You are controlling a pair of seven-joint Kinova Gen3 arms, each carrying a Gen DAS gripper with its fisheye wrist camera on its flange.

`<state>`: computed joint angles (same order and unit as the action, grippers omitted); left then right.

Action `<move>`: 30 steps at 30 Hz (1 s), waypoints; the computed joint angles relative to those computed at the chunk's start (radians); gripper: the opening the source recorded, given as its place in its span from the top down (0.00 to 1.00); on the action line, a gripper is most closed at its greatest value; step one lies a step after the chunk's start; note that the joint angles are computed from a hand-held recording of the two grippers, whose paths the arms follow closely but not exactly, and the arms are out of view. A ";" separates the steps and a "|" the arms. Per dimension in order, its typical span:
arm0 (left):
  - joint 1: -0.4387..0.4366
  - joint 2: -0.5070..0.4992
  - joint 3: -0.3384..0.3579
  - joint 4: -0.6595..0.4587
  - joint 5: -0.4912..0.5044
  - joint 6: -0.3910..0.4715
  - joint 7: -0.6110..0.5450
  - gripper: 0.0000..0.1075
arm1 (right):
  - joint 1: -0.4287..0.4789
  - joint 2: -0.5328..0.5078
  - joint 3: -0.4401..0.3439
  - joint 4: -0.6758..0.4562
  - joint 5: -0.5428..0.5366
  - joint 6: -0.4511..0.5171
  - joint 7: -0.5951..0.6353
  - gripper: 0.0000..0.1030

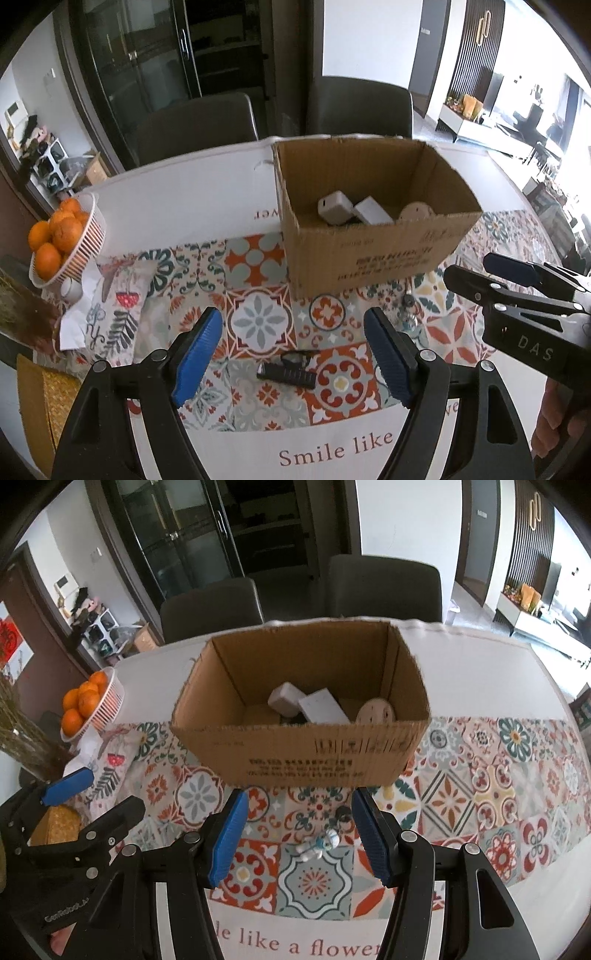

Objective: Organize rigid objects
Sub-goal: 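Withdraw both tools from the box toward the remaining table items, then lower the left tool to the black cable clip while the right tool approaches the astronaut keychain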

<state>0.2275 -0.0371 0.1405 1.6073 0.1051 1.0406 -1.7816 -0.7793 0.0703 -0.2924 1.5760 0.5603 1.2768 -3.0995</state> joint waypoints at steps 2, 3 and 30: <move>-0.002 0.000 -0.004 0.015 0.006 0.003 -0.013 0.27 | -0.001 0.004 -0.001 0.010 -0.006 -0.010 -0.005 0.43; -0.003 0.001 -0.004 0.020 0.006 0.006 -0.015 0.27 | -0.003 0.007 -0.001 0.013 -0.008 -0.013 -0.006 0.43; -0.010 0.154 -0.006 0.068 0.006 0.106 -0.106 0.27 | 0.038 0.062 0.049 0.151 -0.167 -0.217 0.001 0.43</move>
<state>0.2176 0.1171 0.1342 1.6754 0.1114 1.1469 -1.8876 -0.7414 0.1325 -0.2431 1.7273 0.3929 1.0596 -3.0986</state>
